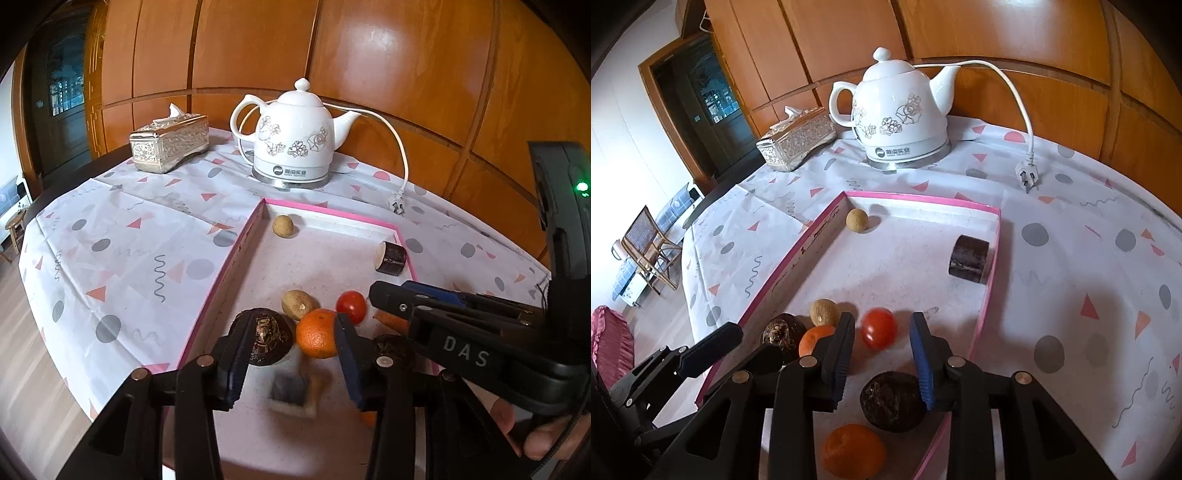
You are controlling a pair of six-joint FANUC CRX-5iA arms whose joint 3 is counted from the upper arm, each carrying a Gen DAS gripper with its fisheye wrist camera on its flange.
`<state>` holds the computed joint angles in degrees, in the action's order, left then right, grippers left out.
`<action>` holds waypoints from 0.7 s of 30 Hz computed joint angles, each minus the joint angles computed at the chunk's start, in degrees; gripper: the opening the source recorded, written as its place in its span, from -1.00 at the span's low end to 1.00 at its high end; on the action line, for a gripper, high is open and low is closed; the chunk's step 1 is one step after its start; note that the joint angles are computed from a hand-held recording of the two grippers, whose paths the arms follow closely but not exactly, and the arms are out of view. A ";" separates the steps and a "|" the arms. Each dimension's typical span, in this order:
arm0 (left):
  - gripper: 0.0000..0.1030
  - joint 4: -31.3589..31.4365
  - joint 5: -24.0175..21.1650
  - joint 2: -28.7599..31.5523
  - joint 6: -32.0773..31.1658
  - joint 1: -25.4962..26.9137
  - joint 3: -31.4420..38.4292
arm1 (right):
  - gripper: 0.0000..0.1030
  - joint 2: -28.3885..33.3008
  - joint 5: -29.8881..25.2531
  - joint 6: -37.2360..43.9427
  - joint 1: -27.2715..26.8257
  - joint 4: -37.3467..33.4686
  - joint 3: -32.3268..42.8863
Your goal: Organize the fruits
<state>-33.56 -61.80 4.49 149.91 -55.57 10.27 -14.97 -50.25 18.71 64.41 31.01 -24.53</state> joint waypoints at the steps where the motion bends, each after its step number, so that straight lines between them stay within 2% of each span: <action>1: -0.13 -0.36 -0.30 0.03 0.07 -0.23 0.15 | -0.39 -0.54 -0.16 -1.25 0.42 1.10 -0.67; 5: -0.04 -1.10 -0.88 -0.15 0.90 -0.93 0.34 | -0.32 -2.33 -2.38 -6.03 2.47 5.65 -2.77; 9: 0.08 -2.75 -2.07 -0.47 2.23 -2.34 0.66 | -0.29 -4.28 -7.34 -12.66 5.64 10.82 -5.15; 11: 0.32 -4.07 -3.06 -0.75 3.22 -3.46 0.82 | -0.29 -4.75 -11.57 -15.61 7.71 12.94 -5.96; 13: 0.43 -6.29 -4.86 -0.72 4.48 -5.12 1.41 | -0.27 -5.28 -15.79 -18.59 10.25 14.69 -6.97; 19: 0.93 -9.63 -8.86 -0.53 6.42 -8.70 2.85 | -0.24 -6.72 -22.62 -24.15 16.13 14.59 -9.09; 21: 0.95 -10.48 -8.86 -0.90 7.13 -9.59 2.66 | -0.24 -6.82 -23.89 -25.01 17.40 14.78 -9.39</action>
<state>-44.04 -70.66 3.59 157.04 -65.17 12.94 -21.79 -74.13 -6.30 81.81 45.79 -33.92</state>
